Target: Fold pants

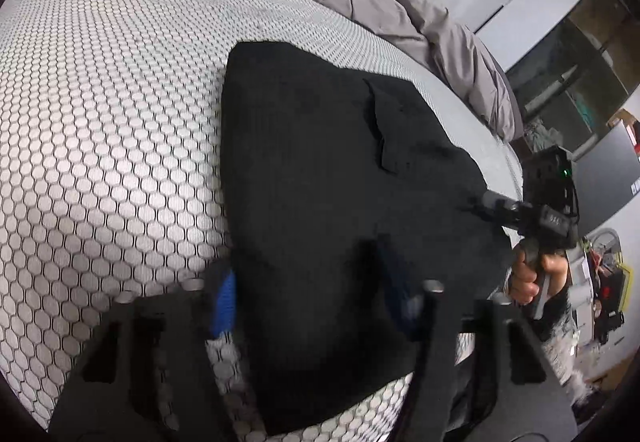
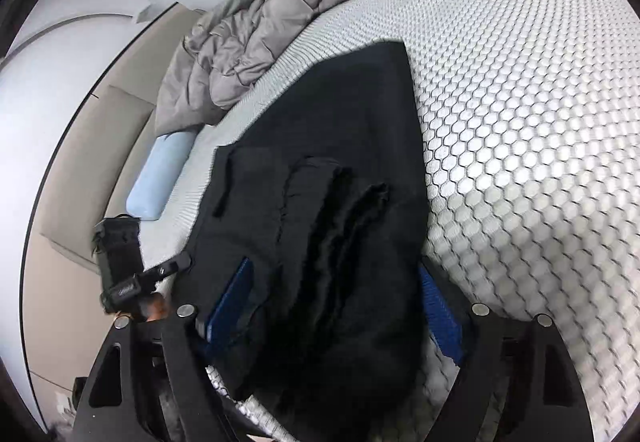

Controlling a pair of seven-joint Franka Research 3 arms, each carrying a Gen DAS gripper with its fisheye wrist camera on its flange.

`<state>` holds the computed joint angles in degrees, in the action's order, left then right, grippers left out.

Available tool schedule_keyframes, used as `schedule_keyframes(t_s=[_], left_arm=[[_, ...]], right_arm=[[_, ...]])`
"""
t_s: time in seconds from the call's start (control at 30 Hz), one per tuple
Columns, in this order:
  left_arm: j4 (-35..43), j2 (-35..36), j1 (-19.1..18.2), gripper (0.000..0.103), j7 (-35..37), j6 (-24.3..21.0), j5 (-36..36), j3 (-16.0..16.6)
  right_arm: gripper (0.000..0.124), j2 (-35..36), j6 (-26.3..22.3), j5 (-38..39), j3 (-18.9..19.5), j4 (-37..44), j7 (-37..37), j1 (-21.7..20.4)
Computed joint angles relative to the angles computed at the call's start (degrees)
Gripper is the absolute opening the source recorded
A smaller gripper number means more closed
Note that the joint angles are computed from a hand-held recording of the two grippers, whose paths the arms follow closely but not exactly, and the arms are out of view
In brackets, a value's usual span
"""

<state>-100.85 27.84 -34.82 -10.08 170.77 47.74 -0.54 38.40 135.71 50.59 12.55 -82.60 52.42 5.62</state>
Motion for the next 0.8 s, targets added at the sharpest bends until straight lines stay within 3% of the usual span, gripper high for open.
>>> schedule_keyframes(t_s=[0.03,0.1,0.13,0.17,0.23,0.3,0.33,0.37,0.47,0.53,0.6,0.67,0.73,0.8], left_arm=[[0.50,0.33,-0.14,0.034,-0.76,0.58,0.28,0.63],[3.35,1.71,-0.20,0.029,-1.38,-0.68,0.17,1.69],[5.11,2.57,0.69,0.029,0.41,-2.40,-0.81,0.87],[7.95,3.91,1.97,0.029,3.76,-5.81,-2.74,-0.71],[13.37,7.15,4.26,0.030,9.95,-10.77,-6.50,-3.10],[15.54,8.95,6.19,0.035,13.69,-11.43,-10.58,-4.28],[14.30,8.42,6.82,0.036,13.01,-9.87,-11.46,-4.49],[12.82,7.57,6.62,0.036,12.17,-8.46,-11.80,-3.73],[9.43,4.41,3.64,0.042,10.17,-10.20,-9.34,-1.02],[9.51,4.03,3.26,0.050,11.79,-12.56,-8.33,-1.79],[8.16,3.00,2.94,0.053,12.06,-14.19,-7.66,-2.56],[6.39,1.62,2.68,0.058,12.11,-15.80,-6.85,-3.26],[7.79,1.72,1.98,0.064,13.14,-20.61,-5.69,-3.55],[6.64,0.35,1.07,0.064,11.34,-23.39,-3.75,-3.65]], right_arm=[[0.062,0.26,1.21,0.59,0.63,0.19,-2.29,-0.04],[0.033,2.72,1.27,-1.69,-0.17,4.05,-0.65,1.62],[0.030,3.19,2.29,-2.08,-0.13,4.85,-0.87,1.76],[0.030,4.13,4.33,-1.18,-1.42,6.49,-1.51,3.30],[0.030,9.27,7.28,-6.55,-2.01,14.42,5.03,5.47],[0.038,14.04,6.51,-14.46,-6.49,22.39,13.44,9.46],[0.046,15.47,6.02,-17.93,-7.26,24.70,16.49,10.18],[0.047,15.49,4.88,-17.37,-6.68,25.01,16.98,9.56],[0.053,9.83,5.21,-16.26,-2.68,16.80,14.50,5.74],[0.057,5.81,6.65,-13.17,0.47,10.06,9.29,2.74],[0.060,3.75,3.73,-15.08,-0.68,7.41,8.01,3.25],[0.060,1.30,4.74,-17.43,-2.35,3.69,6.08,4.30],[0.060,-1.61,9.43,-20.43,-5.21,-0.97,6.11,6.52],[0.062,-3.37,13.63,-25.62,-8.80,-3.79,12.50,9.46]])
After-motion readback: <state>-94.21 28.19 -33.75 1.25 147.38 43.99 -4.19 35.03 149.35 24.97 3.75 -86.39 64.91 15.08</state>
